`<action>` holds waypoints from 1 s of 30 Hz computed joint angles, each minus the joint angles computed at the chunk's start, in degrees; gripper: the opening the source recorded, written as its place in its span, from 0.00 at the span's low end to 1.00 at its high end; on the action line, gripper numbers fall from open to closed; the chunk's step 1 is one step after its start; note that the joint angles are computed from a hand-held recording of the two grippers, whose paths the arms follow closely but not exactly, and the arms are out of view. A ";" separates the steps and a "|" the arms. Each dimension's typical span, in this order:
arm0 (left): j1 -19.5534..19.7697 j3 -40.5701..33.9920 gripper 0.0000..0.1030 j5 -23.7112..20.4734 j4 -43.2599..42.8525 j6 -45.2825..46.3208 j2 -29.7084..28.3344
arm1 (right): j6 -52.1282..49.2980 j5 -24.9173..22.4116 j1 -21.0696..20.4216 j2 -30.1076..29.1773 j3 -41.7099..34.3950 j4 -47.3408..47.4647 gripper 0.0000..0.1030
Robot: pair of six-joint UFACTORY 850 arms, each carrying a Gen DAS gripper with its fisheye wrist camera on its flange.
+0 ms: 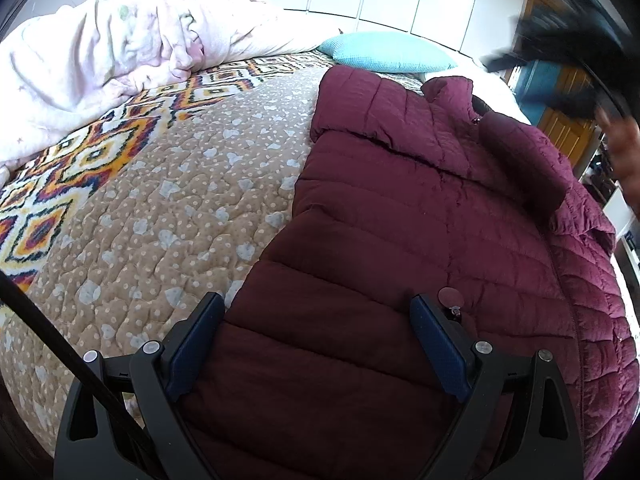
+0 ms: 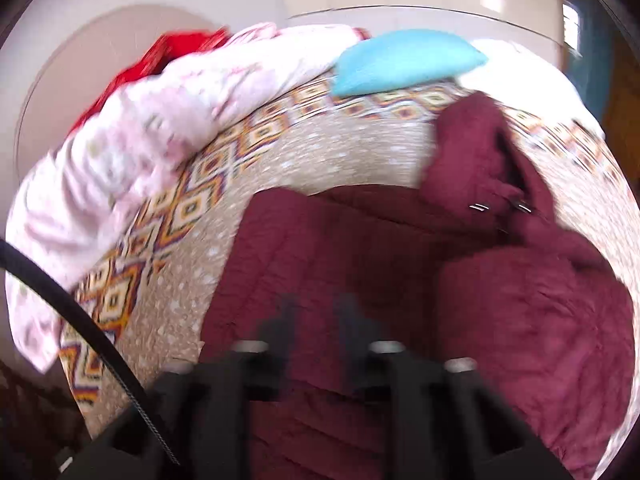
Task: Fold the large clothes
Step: 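Fold the sleeve across the jacket body with the right tool and release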
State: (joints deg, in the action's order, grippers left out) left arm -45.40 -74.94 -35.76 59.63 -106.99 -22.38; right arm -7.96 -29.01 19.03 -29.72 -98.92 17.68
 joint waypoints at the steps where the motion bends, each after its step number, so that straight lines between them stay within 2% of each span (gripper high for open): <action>1: -0.01 0.17 0.90 0.16 0.41 -0.52 0.11 | 3.47 2.28 -0.85 2.11 2.99 -3.34 0.65; 3: -0.02 0.37 0.90 0.32 0.82 -1.06 0.24 | 12.23 3.49 -2.61 4.65 6.92 -12.77 0.65; 6: -0.01 0.40 0.90 0.29 0.80 -1.01 0.27 | 20.78 1.47 -4.61 5.14 8.66 -20.10 0.65; 9: 0.03 0.44 0.90 0.49 0.95 -1.25 0.31 | 18.42 0.07 -6.46 3.37 7.98 -13.26 0.66; 11: -0.01 0.43 0.90 0.34 0.83 -1.06 0.28 | 14.59 -3.41 -6.87 0.03 4.60 -7.63 0.69; 12: 0.00 0.47 0.90 0.38 0.95 -1.19 0.32 | 15.68 -3.50 -6.51 -0.80 3.69 -8.30 0.59; 13: 0.00 0.54 0.90 0.51 1.15 -1.43 0.38 | 15.56 -3.55 -5.81 -1.78 2.32 -8.76 0.30; 14: 0.00 0.45 0.90 0.45 1.05 -1.37 0.29 | 13.14 -4.59 -5.31 -2.96 0.39 -6.98 0.18; 15: 0.02 0.46 0.90 0.54 1.13 -1.49 0.28 | 11.48 -4.87 -4.91 -3.60 -0.82 -5.40 0.10; 20: 0.04 0.48 0.90 0.59 1.21 -1.57 0.27 | 7.78 -4.75 0.32 -6.48 -7.77 -6.33 0.07; 26: 0.04 0.43 0.90 0.57 1.23 -1.59 0.24 | 5.46 -9.27 4.24 -11.97 -14.96 -5.59 0.07; 28: 0.03 0.35 0.90 0.56 1.19 -1.55 0.18 | 3.79 -11.68 4.77 -13.70 -15.73 -4.16 0.07; 30: 0.05 0.55 0.90 0.64 1.25 -1.60 0.32 | 0.07 -16.59 4.82 -15.72 -17.07 -0.81 0.10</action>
State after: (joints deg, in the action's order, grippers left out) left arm -45.35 -74.39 -35.12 60.88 -108.59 -22.06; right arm -7.88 -45.60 23.86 -45.44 -115.99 16.87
